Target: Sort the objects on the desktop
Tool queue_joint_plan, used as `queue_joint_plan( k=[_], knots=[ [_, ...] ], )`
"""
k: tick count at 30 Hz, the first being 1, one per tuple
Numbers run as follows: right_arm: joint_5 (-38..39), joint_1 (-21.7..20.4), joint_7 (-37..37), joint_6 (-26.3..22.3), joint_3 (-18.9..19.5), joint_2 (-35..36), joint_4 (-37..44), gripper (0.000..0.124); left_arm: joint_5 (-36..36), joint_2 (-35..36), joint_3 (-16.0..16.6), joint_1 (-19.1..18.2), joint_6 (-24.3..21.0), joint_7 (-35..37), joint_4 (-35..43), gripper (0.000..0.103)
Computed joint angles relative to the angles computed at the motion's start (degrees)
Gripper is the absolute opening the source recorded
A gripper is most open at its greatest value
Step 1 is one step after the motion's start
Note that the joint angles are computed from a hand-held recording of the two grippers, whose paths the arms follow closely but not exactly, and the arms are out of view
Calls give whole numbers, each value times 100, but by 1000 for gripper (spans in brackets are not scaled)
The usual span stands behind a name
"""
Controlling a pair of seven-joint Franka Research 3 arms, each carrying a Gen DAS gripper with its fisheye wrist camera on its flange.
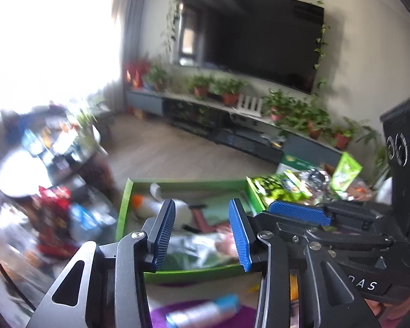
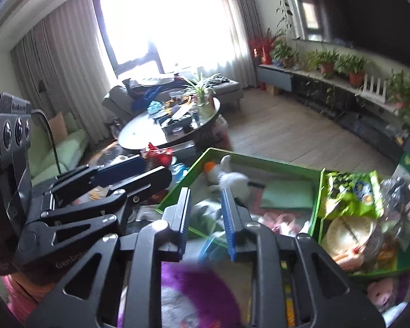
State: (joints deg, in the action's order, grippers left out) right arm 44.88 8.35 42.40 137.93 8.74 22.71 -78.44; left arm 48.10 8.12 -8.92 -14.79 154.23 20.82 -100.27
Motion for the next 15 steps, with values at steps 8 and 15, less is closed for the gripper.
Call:
queue_joint_plan(
  k=[8, 15],
  knots=[
    [-1111, 121, 598, -730, -327, 29, -371, 31, -616, -230, -13, 73, 185, -598, -1091, 40],
    [-1044, -31, -105, -1285, -336, -724, -1763, 32, -46, -993, -354, 70, 372, -1924, -2477, 40]
  ],
)
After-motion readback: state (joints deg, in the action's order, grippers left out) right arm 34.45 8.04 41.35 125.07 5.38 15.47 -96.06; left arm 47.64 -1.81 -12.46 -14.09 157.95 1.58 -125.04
